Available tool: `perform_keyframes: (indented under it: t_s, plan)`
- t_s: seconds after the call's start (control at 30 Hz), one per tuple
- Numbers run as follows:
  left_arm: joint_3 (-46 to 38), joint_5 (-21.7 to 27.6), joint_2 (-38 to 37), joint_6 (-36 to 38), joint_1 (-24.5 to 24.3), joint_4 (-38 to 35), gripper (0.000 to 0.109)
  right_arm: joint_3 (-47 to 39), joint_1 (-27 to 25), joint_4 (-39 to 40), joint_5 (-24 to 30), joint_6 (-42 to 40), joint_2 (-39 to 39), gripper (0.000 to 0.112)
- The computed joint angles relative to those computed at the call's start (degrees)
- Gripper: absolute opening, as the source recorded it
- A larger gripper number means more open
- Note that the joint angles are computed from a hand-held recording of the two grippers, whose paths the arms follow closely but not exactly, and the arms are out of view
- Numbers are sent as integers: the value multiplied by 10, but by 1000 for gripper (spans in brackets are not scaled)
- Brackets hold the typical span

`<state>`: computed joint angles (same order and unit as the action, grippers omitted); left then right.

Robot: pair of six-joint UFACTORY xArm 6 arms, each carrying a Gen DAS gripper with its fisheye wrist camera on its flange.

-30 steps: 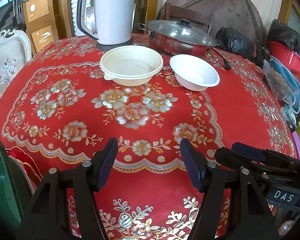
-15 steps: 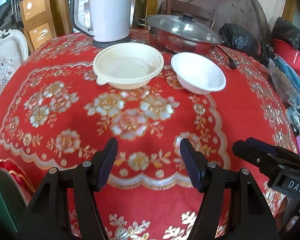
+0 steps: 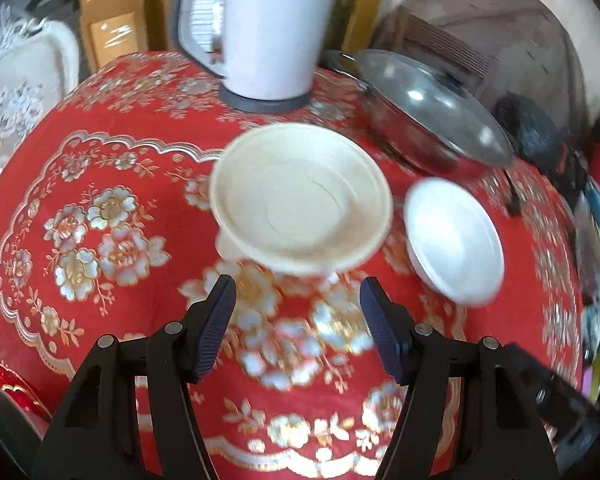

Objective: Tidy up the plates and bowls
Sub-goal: 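Move both tools to the rim of the cream plastic bowl, then close both tools on the rim of the cream bowl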

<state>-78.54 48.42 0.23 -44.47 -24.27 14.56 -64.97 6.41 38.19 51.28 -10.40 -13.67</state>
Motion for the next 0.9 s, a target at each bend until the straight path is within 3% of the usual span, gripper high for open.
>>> perform_keyframes:
  t_s: [0.3,0.53,0.67,0.8,0.9]
  plan:
    - [-57,20,52,-64,57,3,65,-102,52,53,6,13,123,61]
    - [-62,3,77,-80,90,-30,65,-136,68,91,-15,21,181,61]
    - [-74,0,99,-76,98,-46,65,-145,74,116,-30,15,200,61]
    - [-91,7,116,-91,88,-1,65,-150,83,124,-50,8,213,61]
    - [-96,5,129,-72,87,-13,64,-150,91,132,-74,-9,215,60]
